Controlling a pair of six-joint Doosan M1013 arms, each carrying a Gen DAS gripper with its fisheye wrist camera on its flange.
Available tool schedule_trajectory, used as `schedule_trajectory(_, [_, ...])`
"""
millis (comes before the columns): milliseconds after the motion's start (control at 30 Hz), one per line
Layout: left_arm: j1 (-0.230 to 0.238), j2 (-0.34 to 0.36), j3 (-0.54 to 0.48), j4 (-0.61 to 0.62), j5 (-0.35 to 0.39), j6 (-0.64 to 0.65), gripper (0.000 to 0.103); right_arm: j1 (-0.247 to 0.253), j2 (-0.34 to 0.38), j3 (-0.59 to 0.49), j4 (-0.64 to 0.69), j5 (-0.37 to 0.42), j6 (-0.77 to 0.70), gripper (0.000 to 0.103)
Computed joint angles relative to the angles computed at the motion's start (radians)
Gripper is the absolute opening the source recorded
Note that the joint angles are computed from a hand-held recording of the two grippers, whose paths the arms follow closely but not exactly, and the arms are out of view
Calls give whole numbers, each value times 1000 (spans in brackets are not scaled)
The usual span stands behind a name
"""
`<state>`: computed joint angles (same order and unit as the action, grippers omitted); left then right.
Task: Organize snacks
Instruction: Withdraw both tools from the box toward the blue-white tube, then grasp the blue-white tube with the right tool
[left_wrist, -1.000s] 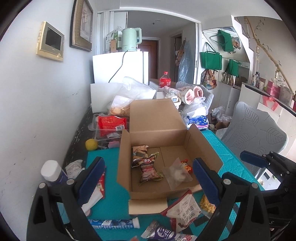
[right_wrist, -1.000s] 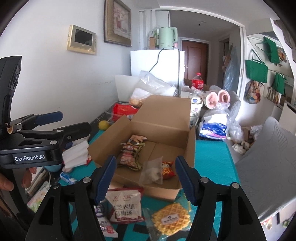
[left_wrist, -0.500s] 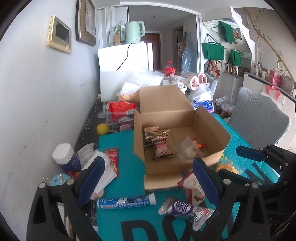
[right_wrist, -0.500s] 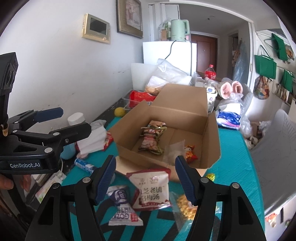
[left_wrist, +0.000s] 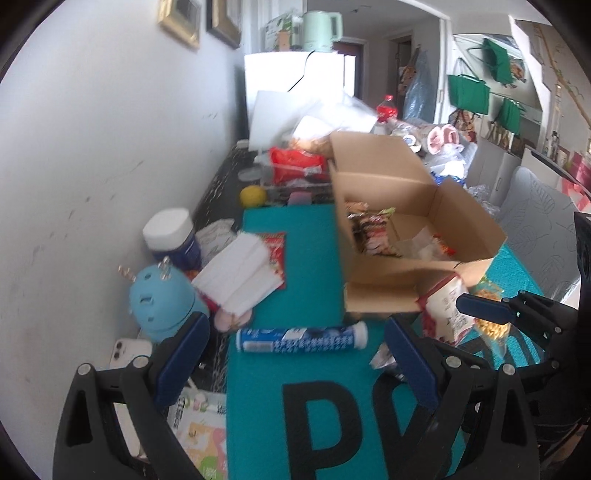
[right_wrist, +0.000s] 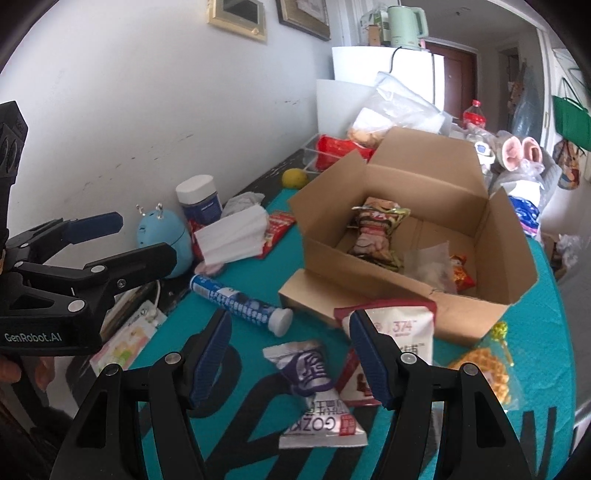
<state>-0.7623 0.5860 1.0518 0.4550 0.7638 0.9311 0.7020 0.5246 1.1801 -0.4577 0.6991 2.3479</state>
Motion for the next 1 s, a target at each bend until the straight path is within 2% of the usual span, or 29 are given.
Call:
schedule_trajectory(267, [32,-7,54,24,5,-49,97,-9,82,-108,163,42,-196,67])
schedule_trajectory(467, [61,12,50,-8,46,-47,97,-20,161,-223,245,128,-340,67])
schedule_trajectory(600, [79,11,62,-59,29,-14,97,-31,225,-323,307,213,-447,67])
schedule_trajectory(833, [95,-16,114,-45,-46,-93,97,-39,316,-462,364,331,-532,67])
schedule_trajectory(1000, [97,-20,126,-26,-55,-119,97,-39,358,-525,389,398,-599,66])
